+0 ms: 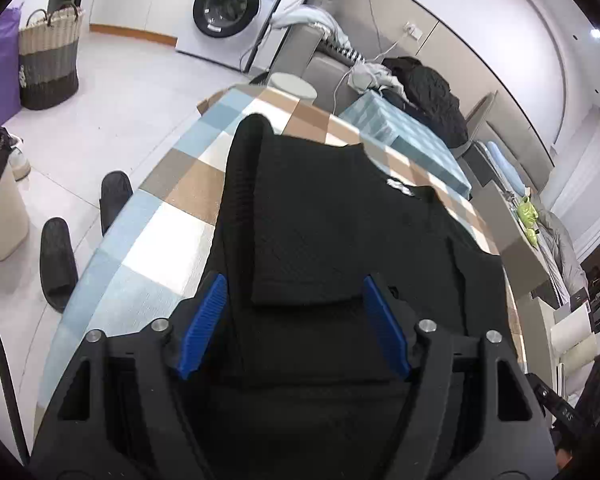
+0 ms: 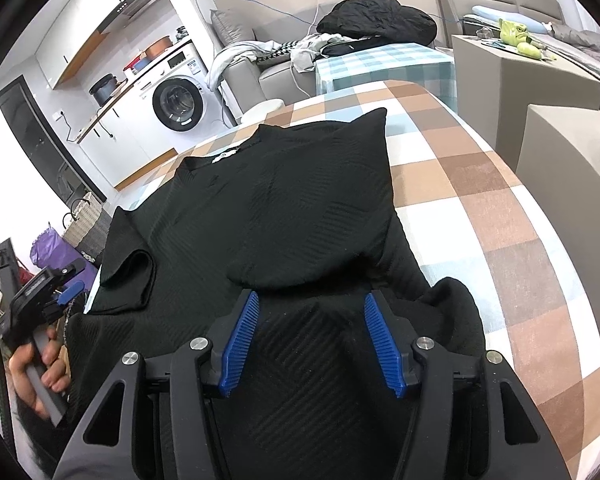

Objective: Fold small clothes

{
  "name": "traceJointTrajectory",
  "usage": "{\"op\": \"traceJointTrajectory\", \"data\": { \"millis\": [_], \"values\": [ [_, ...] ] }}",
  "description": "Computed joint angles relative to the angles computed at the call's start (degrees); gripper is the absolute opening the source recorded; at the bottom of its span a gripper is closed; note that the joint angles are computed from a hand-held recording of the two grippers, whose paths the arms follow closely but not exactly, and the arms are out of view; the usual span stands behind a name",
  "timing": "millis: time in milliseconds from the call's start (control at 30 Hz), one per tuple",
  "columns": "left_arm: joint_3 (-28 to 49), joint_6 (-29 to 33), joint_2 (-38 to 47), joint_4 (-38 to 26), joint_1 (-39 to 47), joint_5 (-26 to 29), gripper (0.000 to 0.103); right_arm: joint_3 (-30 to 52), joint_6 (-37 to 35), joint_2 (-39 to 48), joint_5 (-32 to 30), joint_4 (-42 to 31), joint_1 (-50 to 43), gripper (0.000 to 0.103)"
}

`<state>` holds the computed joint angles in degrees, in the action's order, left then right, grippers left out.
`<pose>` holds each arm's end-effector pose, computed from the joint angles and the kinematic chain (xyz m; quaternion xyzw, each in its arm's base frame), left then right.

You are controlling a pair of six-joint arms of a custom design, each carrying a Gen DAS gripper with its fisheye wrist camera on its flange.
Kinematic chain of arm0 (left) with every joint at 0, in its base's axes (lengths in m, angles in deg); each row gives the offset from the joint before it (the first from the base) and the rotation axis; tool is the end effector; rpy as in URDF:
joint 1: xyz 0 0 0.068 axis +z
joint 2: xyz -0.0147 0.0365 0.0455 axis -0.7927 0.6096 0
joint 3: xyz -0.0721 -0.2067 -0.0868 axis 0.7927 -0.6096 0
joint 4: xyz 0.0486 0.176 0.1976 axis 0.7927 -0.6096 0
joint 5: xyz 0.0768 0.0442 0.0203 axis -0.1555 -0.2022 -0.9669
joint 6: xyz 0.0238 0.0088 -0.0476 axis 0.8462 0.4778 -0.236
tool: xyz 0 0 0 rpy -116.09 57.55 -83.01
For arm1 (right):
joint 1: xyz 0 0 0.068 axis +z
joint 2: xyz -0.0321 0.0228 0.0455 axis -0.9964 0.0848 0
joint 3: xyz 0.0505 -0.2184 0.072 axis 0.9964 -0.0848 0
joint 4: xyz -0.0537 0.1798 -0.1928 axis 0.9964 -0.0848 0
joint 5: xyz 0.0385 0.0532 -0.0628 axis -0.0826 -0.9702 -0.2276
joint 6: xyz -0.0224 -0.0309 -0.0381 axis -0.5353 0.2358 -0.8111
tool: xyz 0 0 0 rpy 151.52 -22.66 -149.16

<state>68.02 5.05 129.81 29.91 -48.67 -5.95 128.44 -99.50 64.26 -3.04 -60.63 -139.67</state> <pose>0.4144 0.0171 0.1944 -0.1297 0.9122 -0.1794 0.3448 0.1747 -0.2086 0.3119 0.1111 0.9338 0.1226 0.3174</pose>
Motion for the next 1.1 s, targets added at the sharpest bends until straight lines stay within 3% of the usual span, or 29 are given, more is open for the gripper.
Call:
{"op": "traceJointTrajectory", "data": {
  "millis": [133,200,267,367,500,533,567,600,667,733,900,1100],
  "values": [
    [8.7,0.64,8.34,-5.05,0.08,-0.4,0.042,0.25,-0.27,0.2,0.23,-0.33,-0.03,0.057],
    [11.98,1.23,11.38,-7.23,0.18,-0.96,0.018,0.27,-0.27,0.29,0.28,-0.31,-0.11,0.057],
    [13.46,1.3,13.13,-7.17,-0.61,-1.75,0.005,0.23,-0.34,0.5,0.61,-0.24,-0.15,0.057],
    [12.33,0.1,11.48,-4.72,-0.69,0.24,0.003,0.38,-0.19,0.7,0.45,-0.34,-0.39,0.057],
    [17.27,0.0,10.13,-0.99,-3.6,2.87,0.003,0.7,-0.59,0.53,1.04,-0.79,0.0,0.057],
    [18.79,0.1,10.35,-0.9,-4.22,3.57,0.005,0.88,-0.66,0.56,1.17,-0.84,0.07,0.057],
    [21.38,0.08,11.02,-1.2,-5.26,3.9,0.014,1.25,-0.64,0.68,1.19,-1.08,-0.06,0.057],
    [24.01,0.65,11.87,-2.52,-6.13,4.08,0.037,1.69,-0.61,0.86,1.06,-1.35,-0.3,0.057],
    [25.2,1.7,11.72,-3.27,-7.56,2.43,0.073,2.33,-0.71,0.85,0.85,-1.71,-0.95,0.057],
    [18.09,2.41,7.09,2.23,-8.25,0.15,0.077,2.93,-1.4,0.99,0.39,-2.23,-2.04,0.057],
    [9.72,5.17,0.36,1.2,-7.36,-1.42,0.078,4.23,-2.57,1.81,-0.01,-3.19,-4.22,0.059],
    [-9.81,7.39,-14.6,3.33,-3.68,-4.75,0.078,7.58,-6.71,3.5,-2.71,-7.06,-7.98,0.059]
  ]
}}
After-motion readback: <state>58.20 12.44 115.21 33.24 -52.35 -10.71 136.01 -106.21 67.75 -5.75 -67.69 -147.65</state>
